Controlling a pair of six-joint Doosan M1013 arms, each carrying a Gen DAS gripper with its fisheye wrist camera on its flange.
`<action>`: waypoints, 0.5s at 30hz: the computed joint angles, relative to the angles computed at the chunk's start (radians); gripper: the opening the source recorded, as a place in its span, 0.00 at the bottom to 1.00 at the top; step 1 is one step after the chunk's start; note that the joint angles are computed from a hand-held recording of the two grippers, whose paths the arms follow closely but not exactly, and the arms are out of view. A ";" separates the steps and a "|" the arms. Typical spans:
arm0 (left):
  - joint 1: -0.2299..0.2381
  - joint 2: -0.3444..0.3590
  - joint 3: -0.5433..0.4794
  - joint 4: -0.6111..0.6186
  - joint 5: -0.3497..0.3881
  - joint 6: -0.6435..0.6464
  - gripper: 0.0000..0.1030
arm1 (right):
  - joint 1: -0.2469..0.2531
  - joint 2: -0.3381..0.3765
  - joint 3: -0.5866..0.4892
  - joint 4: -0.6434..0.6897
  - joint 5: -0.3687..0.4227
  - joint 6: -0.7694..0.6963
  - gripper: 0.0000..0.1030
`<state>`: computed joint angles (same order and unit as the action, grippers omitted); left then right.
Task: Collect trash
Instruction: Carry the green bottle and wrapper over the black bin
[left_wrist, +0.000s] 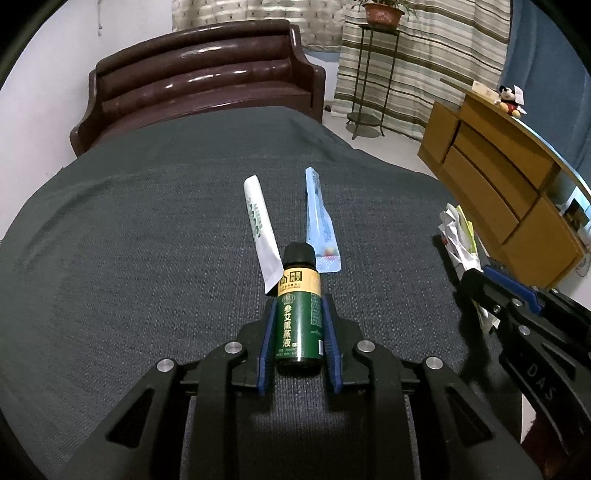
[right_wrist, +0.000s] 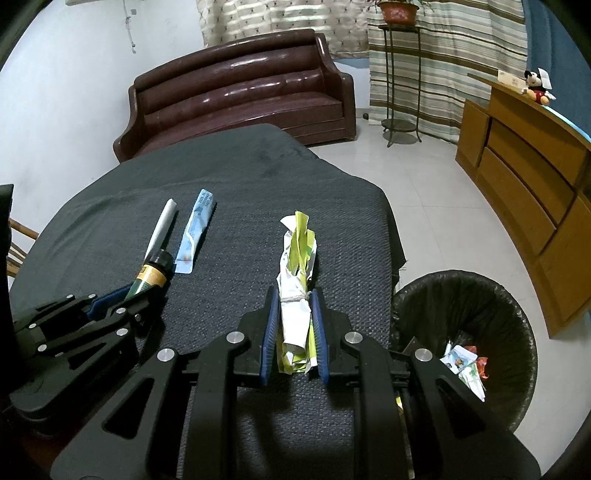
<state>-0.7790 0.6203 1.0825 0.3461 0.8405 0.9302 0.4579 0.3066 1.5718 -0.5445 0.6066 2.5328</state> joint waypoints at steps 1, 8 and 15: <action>0.000 0.001 0.000 0.003 0.000 -0.002 0.24 | -0.002 -0.001 0.001 0.003 -0.002 -0.003 0.18; -0.006 -0.003 0.010 0.029 -0.008 -0.012 0.24 | 0.004 0.003 -0.001 -0.001 -0.001 0.008 0.18; -0.004 -0.015 0.029 0.028 -0.027 -0.020 0.24 | 0.006 0.002 0.001 -0.009 -0.001 0.013 0.18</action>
<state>-0.7826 0.6052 1.1115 0.3744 0.8138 0.9105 0.4637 0.3087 1.5726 -0.5535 0.6060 2.5456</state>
